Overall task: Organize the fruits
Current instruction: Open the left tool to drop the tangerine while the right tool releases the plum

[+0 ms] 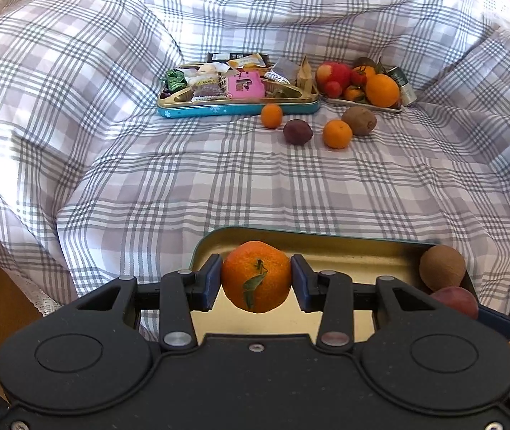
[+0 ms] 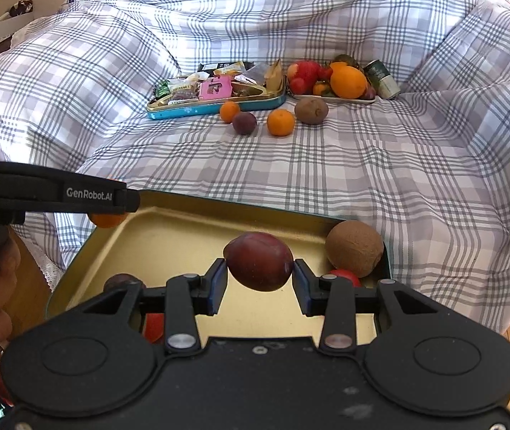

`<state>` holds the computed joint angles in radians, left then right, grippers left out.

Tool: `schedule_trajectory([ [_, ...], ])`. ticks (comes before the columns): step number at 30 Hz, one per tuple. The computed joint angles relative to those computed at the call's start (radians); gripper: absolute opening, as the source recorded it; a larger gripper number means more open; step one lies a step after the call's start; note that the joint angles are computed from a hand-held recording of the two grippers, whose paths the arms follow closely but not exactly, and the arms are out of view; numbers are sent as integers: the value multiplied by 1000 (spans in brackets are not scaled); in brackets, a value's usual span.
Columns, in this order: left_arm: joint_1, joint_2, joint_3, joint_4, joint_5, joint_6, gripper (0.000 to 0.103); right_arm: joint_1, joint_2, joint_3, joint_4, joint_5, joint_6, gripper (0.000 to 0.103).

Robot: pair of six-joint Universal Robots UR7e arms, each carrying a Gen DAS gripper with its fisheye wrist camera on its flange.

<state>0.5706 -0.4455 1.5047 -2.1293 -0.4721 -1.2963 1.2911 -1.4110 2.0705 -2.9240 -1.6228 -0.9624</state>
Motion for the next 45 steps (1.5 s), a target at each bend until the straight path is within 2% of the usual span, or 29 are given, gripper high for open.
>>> schedule_trajectory([
  [11,28,-3,-4,-81,6,136,50,6,7,-5,4,-18,7,41],
  [16,44,-2,-19,-62,7,153,50,5,5,0,-10,-11,-3,41],
  [23,43,-7,6,-153,-30,225,51,6,7,-2,-8,-14,1,41],
  [30,23,-2,2,-114,18,194,50,9,10,-7,0,-24,4,41],
  [38,12,-5,16,-125,2,176,50,11,12,-9,6,-32,5,41],
  [45,2,-6,11,-62,-5,108,50,12,13,-10,12,-39,4,41],
])
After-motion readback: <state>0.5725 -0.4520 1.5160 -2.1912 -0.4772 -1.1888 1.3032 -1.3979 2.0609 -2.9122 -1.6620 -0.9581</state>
